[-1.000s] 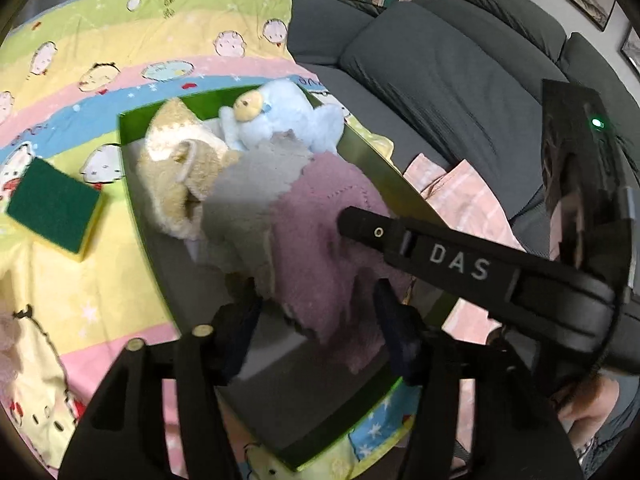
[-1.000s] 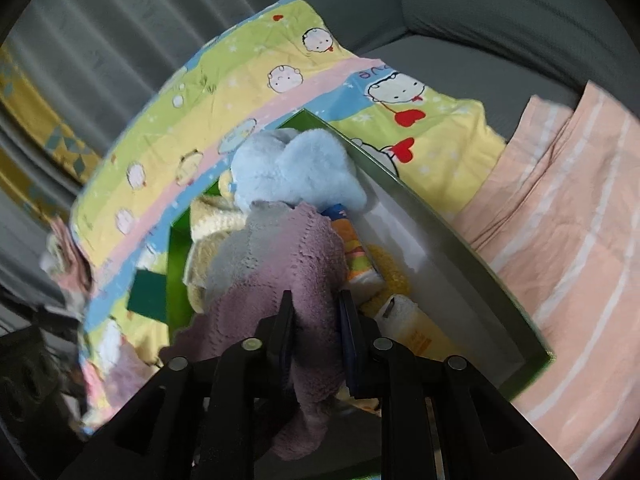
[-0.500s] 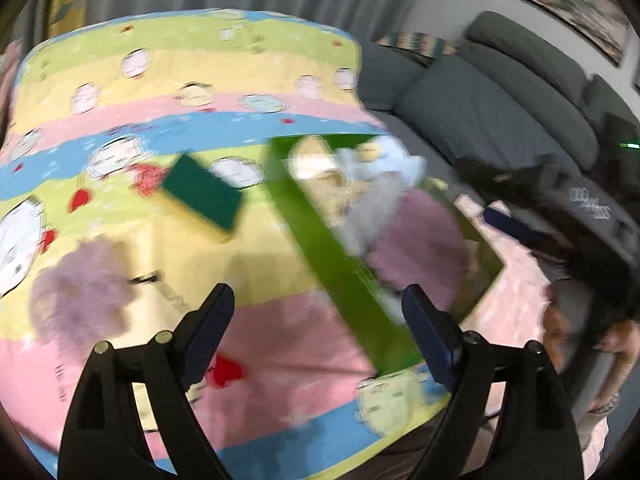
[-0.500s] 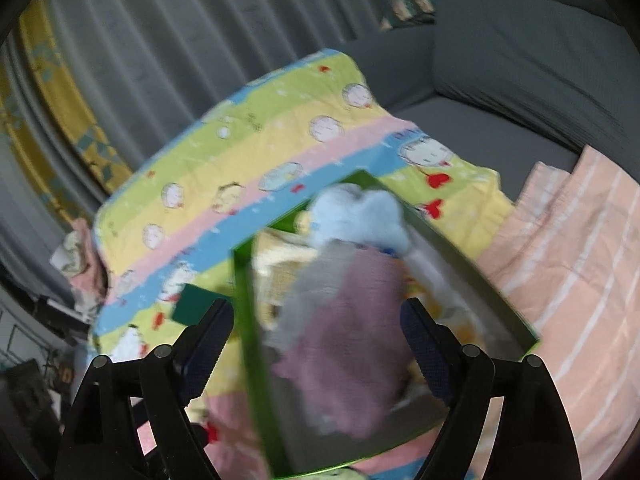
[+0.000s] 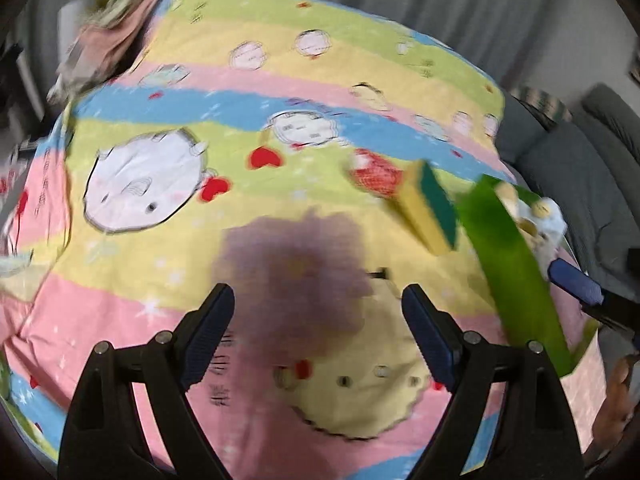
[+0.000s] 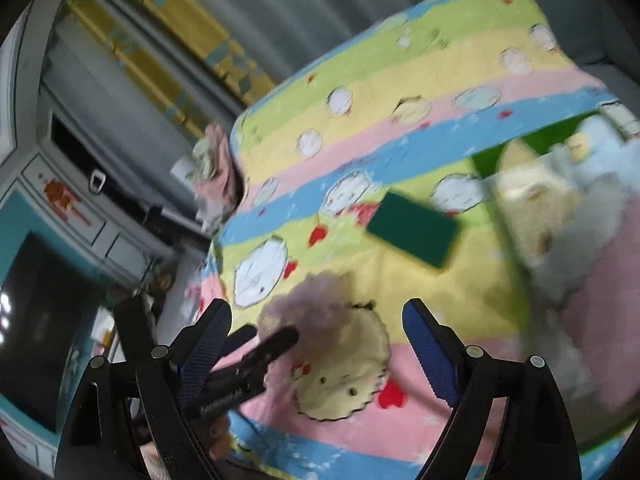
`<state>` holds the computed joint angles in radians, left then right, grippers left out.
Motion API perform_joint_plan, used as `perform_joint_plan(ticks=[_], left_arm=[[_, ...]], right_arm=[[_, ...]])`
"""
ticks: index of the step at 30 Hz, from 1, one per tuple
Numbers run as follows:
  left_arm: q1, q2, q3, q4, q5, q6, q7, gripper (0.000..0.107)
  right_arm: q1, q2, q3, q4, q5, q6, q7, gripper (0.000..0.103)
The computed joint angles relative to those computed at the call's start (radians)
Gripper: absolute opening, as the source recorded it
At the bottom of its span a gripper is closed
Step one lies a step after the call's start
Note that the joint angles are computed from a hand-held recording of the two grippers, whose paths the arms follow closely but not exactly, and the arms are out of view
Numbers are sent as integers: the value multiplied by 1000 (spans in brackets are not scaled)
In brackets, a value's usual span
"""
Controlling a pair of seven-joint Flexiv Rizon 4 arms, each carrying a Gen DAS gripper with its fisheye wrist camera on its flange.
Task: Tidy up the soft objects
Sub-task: 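Move the right gripper to the purple mesh bath puff and grasp it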
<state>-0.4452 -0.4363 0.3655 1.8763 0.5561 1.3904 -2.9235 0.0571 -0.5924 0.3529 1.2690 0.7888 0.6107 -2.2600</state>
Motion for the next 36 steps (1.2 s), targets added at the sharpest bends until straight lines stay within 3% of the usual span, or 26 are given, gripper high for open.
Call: perform_joint_plan(ticks=[2,4,6,11,14,18,20,22,23,26,28,30,36], left_arm=[[-6,-11,20,17,4,8,-41,85],[47,-18,-25,53,-43,40,-15,85],[112,-21,-82,99,-107,113,46,85],[66,-41,-17,126,-156,202,44,85],[115,-46,-63,162,-211,258,80,85],[100,-59,-45,171,-256,301,110,85],[161,-65,-106,186,-279,349,146,81],[131,-72,-77,185,-301,344,163,73],[109,-74,-52,178,-291,337,147,61],[171,-77,-124,209,-326,432,207,48],[138,-78,-95,213,-347,468,232,46],[48,-78,-14,206,-386,460,277,42],[-43,-67,45,214,-451,539,379,41]], right_arm=[[67,17,-22,57,-47,131,1,88],[126,12,-34,91,-106,235,30,88],[150,-14,-26,81,-155,236,72,88],[175,-113,5,-7,-205,171,140,87],[207,-165,-3,-50,-257,152,214,71],[239,-201,-3,-69,-324,155,250,57],[241,-209,6,-69,-342,143,260,44],[236,-226,19,-80,-341,111,278,34],[228,-233,28,-86,-330,101,284,31],[200,-244,54,-98,-293,83,284,20],[181,-244,68,-107,-267,48,274,19],[174,-224,70,-84,-250,57,243,18],[103,-157,100,-33,-146,64,161,17]])
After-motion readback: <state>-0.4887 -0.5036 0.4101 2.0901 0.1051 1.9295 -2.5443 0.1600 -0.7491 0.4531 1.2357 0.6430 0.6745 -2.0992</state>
